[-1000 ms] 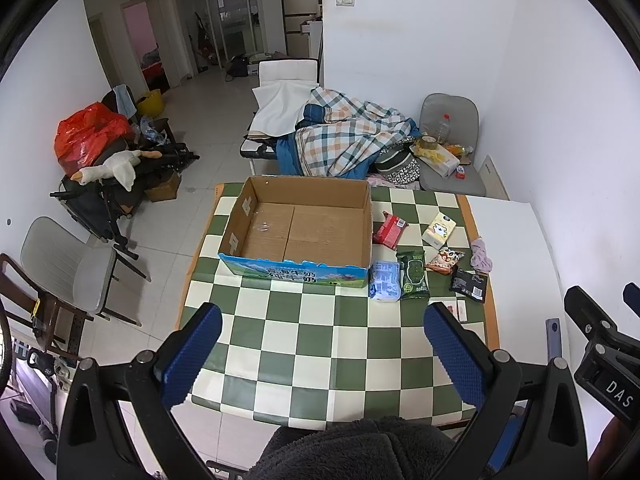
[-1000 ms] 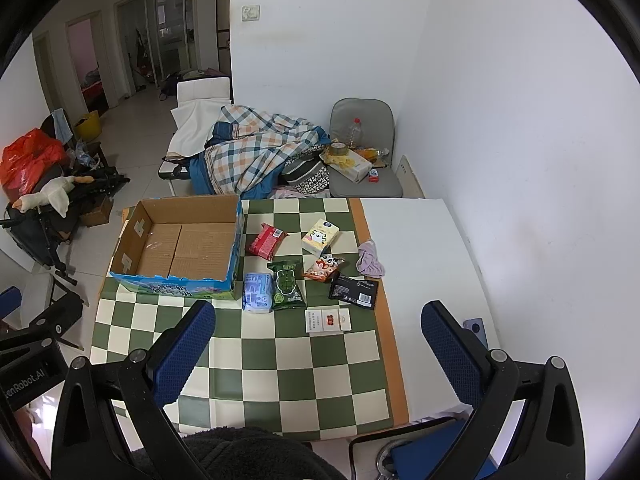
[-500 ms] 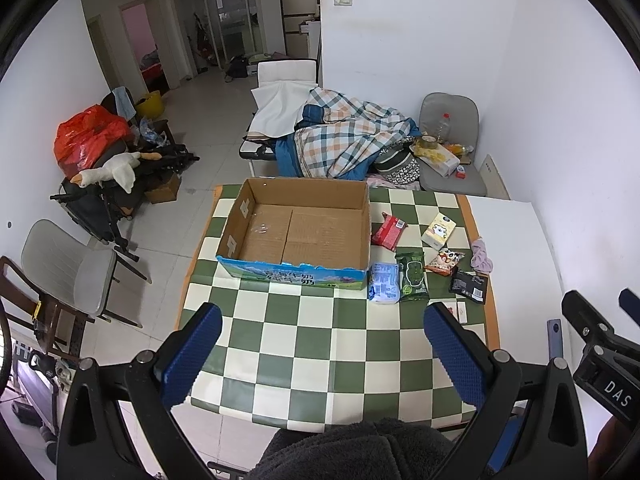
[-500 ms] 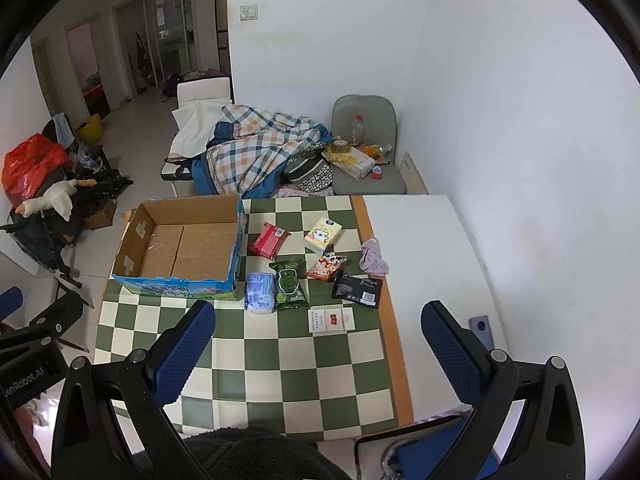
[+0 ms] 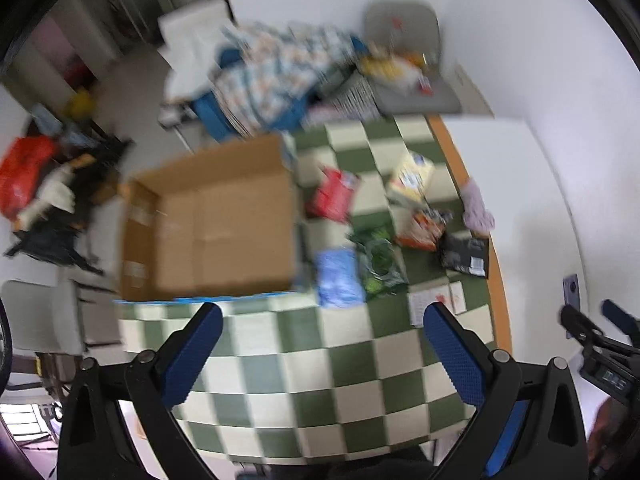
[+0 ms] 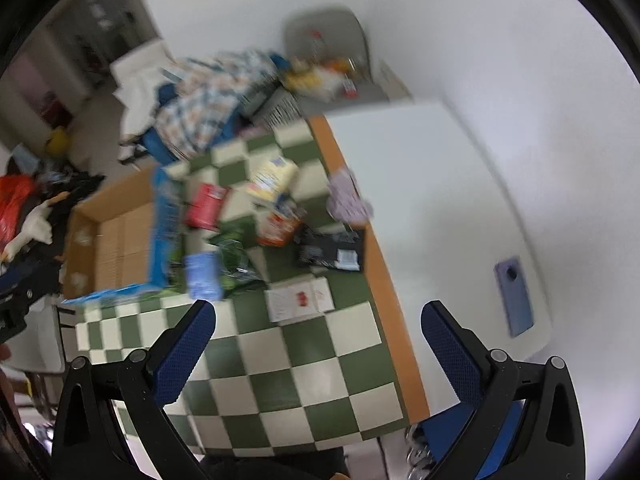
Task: Organize soft objects
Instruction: 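Grasp the green seaweed bag with the left tool while the right tool grasps the black snack bag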
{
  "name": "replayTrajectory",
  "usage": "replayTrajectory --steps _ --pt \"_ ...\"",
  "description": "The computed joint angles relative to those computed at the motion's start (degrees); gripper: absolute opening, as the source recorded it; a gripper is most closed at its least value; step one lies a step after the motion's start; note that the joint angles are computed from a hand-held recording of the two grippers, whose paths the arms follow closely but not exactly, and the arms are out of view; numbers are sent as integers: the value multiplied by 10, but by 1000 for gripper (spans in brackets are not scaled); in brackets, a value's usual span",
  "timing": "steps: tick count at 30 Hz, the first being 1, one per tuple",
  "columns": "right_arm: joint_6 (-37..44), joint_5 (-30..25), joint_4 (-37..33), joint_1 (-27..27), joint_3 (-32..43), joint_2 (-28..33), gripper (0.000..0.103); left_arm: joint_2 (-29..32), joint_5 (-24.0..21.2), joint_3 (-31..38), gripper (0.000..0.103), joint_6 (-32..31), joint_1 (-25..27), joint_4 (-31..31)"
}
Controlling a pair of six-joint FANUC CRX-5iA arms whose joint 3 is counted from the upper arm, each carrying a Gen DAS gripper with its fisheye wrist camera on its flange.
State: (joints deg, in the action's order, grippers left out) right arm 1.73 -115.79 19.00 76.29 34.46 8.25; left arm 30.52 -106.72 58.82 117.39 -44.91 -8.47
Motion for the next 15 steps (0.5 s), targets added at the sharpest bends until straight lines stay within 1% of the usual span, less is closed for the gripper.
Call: replayTrajectory --steps 1,3,4,5,6,7,9,10,13,14,15 --pt "0 33 -31 -28 -47 -24 103 29 -2 12 98 -2 6 20" --pt "16 87 -85 -86 -121 -55 103 81 -6 36 96 -2 14 49" --pt "38 120 -109 -118 -159 -68 103 112 -7 47 96 -1 18 68" --pt "65 147 -128 -143 -185 -73 103 135 -14 60 93 1 20 78" --pt "99 174 -140 -164 -216 -81 103 156 -21 70 91 5 21 88" --pt "146 193 -161 -188 -231 -77 103 181 -23 75 87 13 25 110" --pt "243 208 -188 -223 -244 -57 103 203 -22 65 87 28 28 129" --pt "284 211 -188 -232 -247 -46 102 207 -19 57 87 30 29 134" --pt "426 214 -177 -247 -241 -3 102 218 -7 35 87 39 30 148" --pt "462 213 -180 -253 -237 12 102 218 1 23 87 42 30 155" --pt "496 213 -188 -259 -232 25 98 217 8 13 87 45 31 163"
